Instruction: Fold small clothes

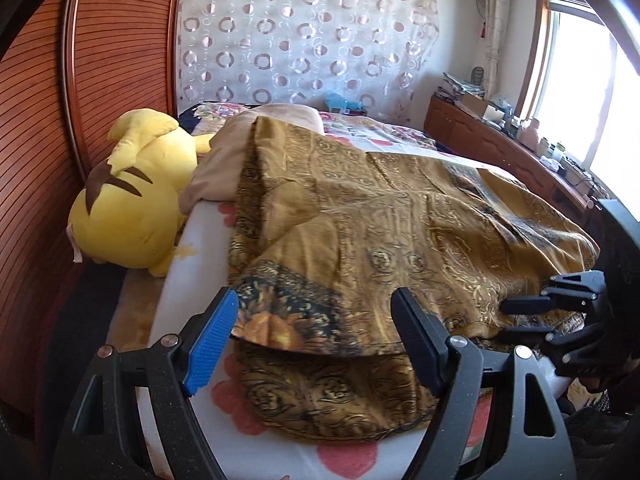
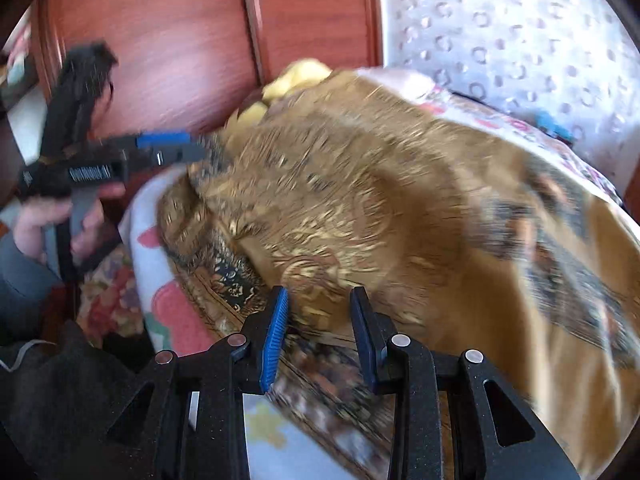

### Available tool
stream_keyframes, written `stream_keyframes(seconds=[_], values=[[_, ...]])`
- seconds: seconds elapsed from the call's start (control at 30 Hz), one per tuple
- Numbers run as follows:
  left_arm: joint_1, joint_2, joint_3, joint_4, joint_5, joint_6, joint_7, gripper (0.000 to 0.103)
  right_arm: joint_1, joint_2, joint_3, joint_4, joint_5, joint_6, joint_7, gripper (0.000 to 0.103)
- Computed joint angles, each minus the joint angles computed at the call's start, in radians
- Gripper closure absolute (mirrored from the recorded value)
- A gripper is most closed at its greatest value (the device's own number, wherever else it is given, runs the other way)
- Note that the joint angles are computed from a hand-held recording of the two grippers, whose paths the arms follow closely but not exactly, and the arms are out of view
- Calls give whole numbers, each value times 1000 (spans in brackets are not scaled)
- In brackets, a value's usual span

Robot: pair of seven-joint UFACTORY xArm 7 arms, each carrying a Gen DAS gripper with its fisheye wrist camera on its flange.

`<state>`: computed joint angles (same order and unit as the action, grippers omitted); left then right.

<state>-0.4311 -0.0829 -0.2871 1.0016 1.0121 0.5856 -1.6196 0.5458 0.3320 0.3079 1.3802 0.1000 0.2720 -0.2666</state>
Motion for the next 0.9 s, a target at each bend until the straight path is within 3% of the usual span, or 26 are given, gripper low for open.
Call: stream_keyframes(seconds=[0.13, 0.17, 0.27, 0.33, 0.4, 0.43, 0.63, 0.9], values=[[8, -17, 4, -22, -1, 0, -5, 24, 52, 43, -49, 39, -84, -22, 54, 73], [12, -20, 3, -25, 1, -1, -8, 24, 57, 47, -54, 40, -95, -27, 63, 85], [18, -20, -1, -26, 6, 6, -17, 24, 60, 43, -48, 23, -117, -42, 78, 98], [22, -14, 2, -24, 3, 9, -17, 24, 48, 39, -29, 12, -105, -50, 68, 99], [27, -9, 8, -24, -8, 10, -4, 24, -44, -8, 79, -47, 8, -47, -36, 99], [29, -6, 13, -25, -15, 6, 9, 24, -54, -12, 94, -57, 34, -56, -60, 99], [39, 14, 30, -24, -48, -10, 44, 24, -29, -40, 71, -86, 76, -86, -78, 99], [33, 40, 43, -17, -83, -9, 80, 24, 20, -47, 17, -104, 21, -105, -4, 99]])
